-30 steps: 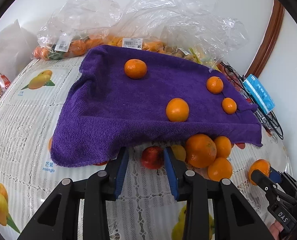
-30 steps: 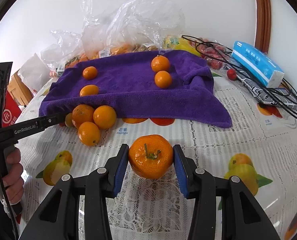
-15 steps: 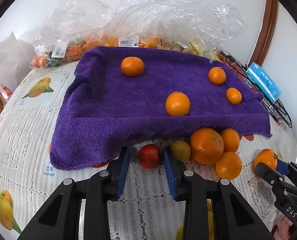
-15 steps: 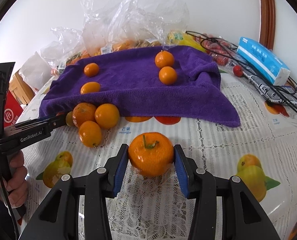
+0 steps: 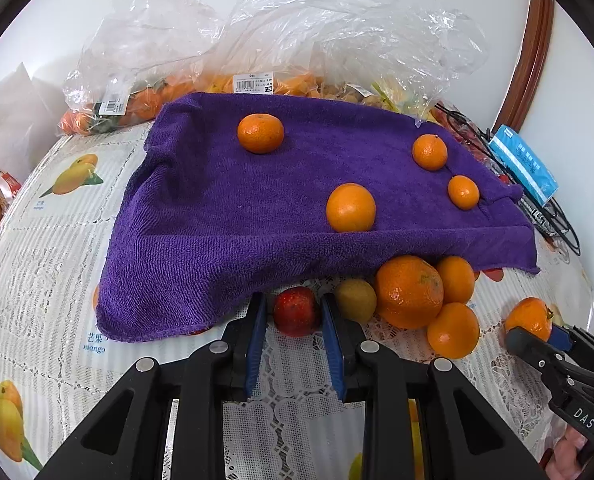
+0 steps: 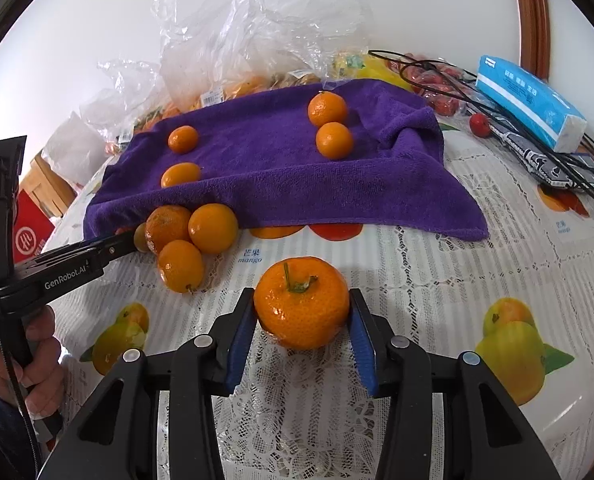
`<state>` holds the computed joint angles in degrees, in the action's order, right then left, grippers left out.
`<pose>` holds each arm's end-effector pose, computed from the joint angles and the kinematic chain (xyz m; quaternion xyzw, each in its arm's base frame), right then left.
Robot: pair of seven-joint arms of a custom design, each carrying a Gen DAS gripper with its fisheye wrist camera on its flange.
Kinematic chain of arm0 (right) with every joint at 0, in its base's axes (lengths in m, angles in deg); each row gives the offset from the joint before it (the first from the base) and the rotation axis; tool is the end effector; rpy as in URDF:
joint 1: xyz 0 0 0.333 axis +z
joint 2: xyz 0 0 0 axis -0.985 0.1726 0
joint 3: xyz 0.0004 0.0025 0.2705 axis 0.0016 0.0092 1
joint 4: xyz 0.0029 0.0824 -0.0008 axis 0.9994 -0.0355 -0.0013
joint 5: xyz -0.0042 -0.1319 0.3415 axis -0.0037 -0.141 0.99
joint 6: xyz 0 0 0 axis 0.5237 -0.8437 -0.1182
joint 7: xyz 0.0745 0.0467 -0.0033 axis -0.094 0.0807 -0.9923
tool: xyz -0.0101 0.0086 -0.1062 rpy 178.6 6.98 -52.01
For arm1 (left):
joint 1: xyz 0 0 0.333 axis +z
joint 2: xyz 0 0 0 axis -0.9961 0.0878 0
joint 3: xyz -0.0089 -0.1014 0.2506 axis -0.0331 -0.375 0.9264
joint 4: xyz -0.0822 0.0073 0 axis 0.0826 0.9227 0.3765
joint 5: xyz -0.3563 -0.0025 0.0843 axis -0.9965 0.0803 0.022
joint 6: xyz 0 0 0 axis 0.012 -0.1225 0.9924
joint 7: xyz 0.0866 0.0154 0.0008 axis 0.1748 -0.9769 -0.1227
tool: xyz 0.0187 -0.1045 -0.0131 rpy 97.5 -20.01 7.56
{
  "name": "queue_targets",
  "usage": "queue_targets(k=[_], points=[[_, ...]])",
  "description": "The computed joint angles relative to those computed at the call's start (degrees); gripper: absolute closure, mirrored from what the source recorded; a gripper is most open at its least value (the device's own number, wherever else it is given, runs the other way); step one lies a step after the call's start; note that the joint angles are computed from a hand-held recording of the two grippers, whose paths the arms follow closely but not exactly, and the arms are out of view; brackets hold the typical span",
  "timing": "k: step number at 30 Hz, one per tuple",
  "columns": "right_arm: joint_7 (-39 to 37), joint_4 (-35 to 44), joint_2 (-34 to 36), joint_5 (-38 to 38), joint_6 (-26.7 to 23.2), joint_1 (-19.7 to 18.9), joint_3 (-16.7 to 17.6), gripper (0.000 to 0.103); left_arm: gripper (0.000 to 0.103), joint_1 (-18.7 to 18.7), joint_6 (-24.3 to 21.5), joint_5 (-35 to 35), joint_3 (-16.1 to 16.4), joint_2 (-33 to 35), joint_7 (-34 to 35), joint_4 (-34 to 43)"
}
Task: Organize fruits
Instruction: 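Lift the orange with the right tool while the left tool reaches the small red fruit, then carry the orange over the towel with the right tool while the left tool lifts the red fruit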
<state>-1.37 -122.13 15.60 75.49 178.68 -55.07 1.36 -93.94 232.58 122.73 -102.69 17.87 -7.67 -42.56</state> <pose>0.5259 0.3221 0.3843 -0.7724 0.5164 -0.1010 0.3556 0.4709 -0.2206 0.4005 -0.7491 0.5637 -0.2570 0.2347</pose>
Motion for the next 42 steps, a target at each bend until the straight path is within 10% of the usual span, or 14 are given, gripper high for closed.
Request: queue_targets(k=[8, 19, 42], points=[[8.03, -3.00, -2.13, -8.27, 1.32, 4.45, -4.91, 0.059, 0.077, -0.16, 1.23, -2.40, -0.52, -3.17, 1.31, -3.30], [9.54, -5.51, -6.06, -10.26, 3.30, 3.34, -3.23, 0.059, 0.077, 0.17, 1.09, -4.83, -2.63, -9.34, 1.78, -7.24], [9.82, 9.87, 0.65, -12.24, 2.05, 3.97, -4.65, 0.059, 0.077, 5.48, -1.73, -0.51, -3.61, -10.75, 1.34, -1.67]])
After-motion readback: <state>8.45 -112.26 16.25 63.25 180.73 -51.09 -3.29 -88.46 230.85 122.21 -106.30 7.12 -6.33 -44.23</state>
